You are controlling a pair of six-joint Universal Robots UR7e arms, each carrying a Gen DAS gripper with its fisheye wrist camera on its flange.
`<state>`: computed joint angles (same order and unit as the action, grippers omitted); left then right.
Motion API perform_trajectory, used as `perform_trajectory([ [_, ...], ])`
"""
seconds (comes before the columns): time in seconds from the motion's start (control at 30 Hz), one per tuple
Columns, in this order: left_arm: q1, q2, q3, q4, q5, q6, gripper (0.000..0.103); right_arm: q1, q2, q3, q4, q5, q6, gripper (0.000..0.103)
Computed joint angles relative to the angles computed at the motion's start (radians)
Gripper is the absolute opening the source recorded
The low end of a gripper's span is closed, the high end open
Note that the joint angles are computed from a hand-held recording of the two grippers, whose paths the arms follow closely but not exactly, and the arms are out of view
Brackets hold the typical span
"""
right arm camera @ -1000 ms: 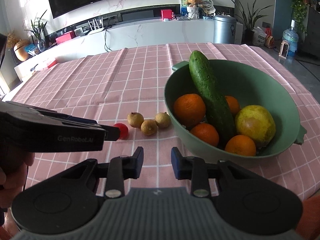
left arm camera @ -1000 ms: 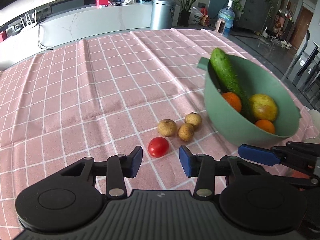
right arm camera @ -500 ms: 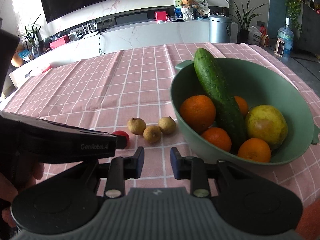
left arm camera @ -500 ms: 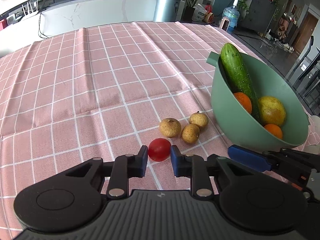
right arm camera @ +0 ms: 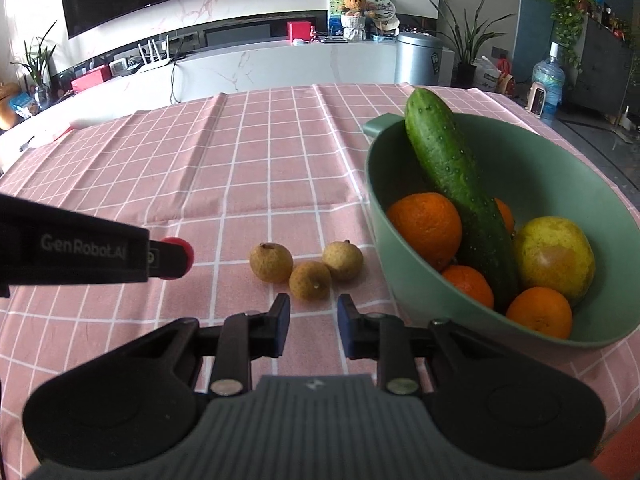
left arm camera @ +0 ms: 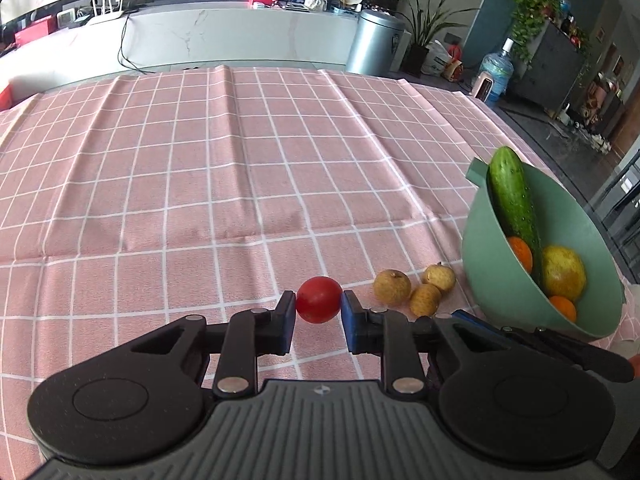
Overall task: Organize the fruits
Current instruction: 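Grasp a small brown fruit with the right gripper while the left gripper holds the tomato, then drop the tomato and brown fruit into the colander from both grippers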
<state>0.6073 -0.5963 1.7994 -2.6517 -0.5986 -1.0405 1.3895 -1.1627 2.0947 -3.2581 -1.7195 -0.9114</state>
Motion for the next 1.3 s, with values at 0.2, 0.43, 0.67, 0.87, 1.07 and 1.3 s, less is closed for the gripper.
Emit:
perform_trajectory([
  [0.2,0.001,-0.006,0.016,-0.027,-0.001,0.003,0.027,0.020,0.044,-0.003,-0.075,-0.027,0.014,0.020],
  [0.43,0.001,-0.002,0.018,-0.044,-0.004,0.030,0.027,0.023,0.066,-0.014,-0.098,-0.046,0.012,0.017],
  [0.67,-0.002,0.000,0.014,-0.055,-0.008,0.045,0.027,0.020,0.031,-0.008,-0.047,-0.023,0.004,0.017],
  [0.87,-0.026,-0.002,0.010,-0.040,-0.005,0.021,0.027,-0.002,-0.087,0.003,0.122,0.034,0.016,0.017],
  [1.07,-0.063,0.008,-0.010,-0.060,-0.010,0.035,0.027,-0.035,-0.214,0.011,0.268,0.137,-0.004,0.017],
  [1.3,-0.093,0.049,-0.075,-0.168,-0.036,0.147,0.027,-0.087,-0.328,0.001,0.367,0.226,-0.059,0.017],
])
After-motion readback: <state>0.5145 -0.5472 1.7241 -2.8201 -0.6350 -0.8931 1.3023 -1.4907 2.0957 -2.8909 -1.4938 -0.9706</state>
